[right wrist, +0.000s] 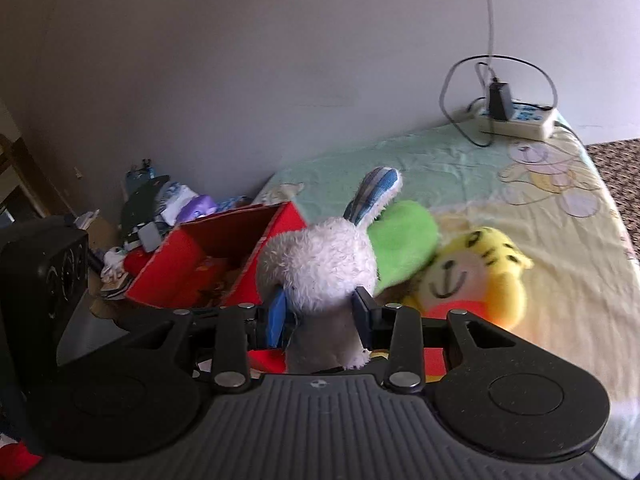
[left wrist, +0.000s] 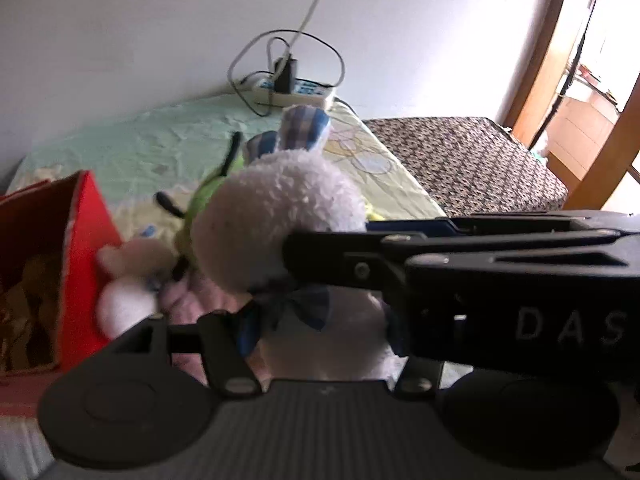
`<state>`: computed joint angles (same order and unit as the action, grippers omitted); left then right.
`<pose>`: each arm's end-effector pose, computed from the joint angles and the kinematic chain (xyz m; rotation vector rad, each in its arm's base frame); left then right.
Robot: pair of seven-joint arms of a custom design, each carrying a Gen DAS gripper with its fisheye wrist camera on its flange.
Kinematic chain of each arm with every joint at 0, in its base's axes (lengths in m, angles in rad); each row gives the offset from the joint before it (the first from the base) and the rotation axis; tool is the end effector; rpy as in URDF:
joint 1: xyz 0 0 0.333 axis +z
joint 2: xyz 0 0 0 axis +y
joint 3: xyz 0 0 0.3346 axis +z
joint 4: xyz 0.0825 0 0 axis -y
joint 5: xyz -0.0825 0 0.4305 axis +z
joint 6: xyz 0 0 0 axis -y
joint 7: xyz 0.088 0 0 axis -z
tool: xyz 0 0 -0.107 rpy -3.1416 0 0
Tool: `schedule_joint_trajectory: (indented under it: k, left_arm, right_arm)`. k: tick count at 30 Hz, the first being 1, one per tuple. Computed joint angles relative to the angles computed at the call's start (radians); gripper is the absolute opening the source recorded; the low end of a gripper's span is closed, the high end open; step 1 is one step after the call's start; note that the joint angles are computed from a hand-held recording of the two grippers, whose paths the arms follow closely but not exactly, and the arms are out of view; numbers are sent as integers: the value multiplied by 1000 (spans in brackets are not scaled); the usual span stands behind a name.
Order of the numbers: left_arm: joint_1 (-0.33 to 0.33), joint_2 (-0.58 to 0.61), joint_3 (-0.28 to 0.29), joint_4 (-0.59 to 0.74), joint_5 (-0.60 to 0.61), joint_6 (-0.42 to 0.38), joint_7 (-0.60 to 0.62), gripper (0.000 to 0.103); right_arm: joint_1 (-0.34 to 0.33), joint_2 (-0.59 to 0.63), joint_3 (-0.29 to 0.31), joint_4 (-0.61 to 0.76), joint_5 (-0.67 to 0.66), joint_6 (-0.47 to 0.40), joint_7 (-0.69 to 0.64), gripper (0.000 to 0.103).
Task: Organize objects
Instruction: 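Carry the white bunny with the right gripper into the red box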
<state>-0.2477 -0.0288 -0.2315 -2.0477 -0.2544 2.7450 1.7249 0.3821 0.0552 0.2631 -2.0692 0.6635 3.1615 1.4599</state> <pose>0.5658 -0.2841 0.5345 -1.4475 2.2763 -0.9701 0.5439 0.3364 0.5118 -1.5519 1.4365 -0.2212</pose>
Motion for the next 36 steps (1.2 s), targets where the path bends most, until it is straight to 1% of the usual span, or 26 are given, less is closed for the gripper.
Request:
schedule_joint_trajectory:
  k: [3,6,7,10,14,16,18,20,23,27,29,33,35,36]
  left_arm:
    - [9,-35,9,-33,4,14,-1,58]
    - [17,-63,25,-65,-41,33,47,58]
    - [20,-69,30,-71,-51,39,64,58]
    - [32,-90,51,-88,-92,46,131,58]
    - [51,-113,88,-98,-177,44,236,58]
    - [69,-119,103,-98,-198,42,272,58]
    - [85,-122,118,-95,-224,40,310,58]
    - [102,-125,132,-92,-250,29,341,58]
    - [134,-120,143,-87,-257,27,365,58]
    - [179,-100,161,-70,-257,18,396,58]
    - [203,-81,164,-55,-241,7,392,58]
    - [252,-50,167,-33,-177,-7,370,58]
    - [271,-27,167,-17,-141,-14,352,58]
    - [280,-12,167,-6,-116,-19,339,58]
  right_arm:
    - [28,23,-27,33,-131,-8,101,39]
    - [38,50,-28,64,-231,2,192,39]
    - [59,67,-47,83,-285,7,246,39]
    - [161,113,-147,145,-454,7,430,39]
    - [258,194,-232,262,-596,-6,566,39]
    - [283,244,-250,329,-644,-10,607,39]
    - [279,284,-238,382,-671,-17,628,39]
    - [252,331,-197,443,-685,-25,634,39]
    - [217,409,-137,540,-704,-40,648,39]
    - [189,516,-71,677,-733,-72,675,40]
    - [175,578,-31,756,-733,-99,676,39]
    - [166,679,22,894,-706,-161,674,39]
    - [169,722,35,959,-684,-210,667,38]
    - [177,753,36,1009,-671,-247,667,38]
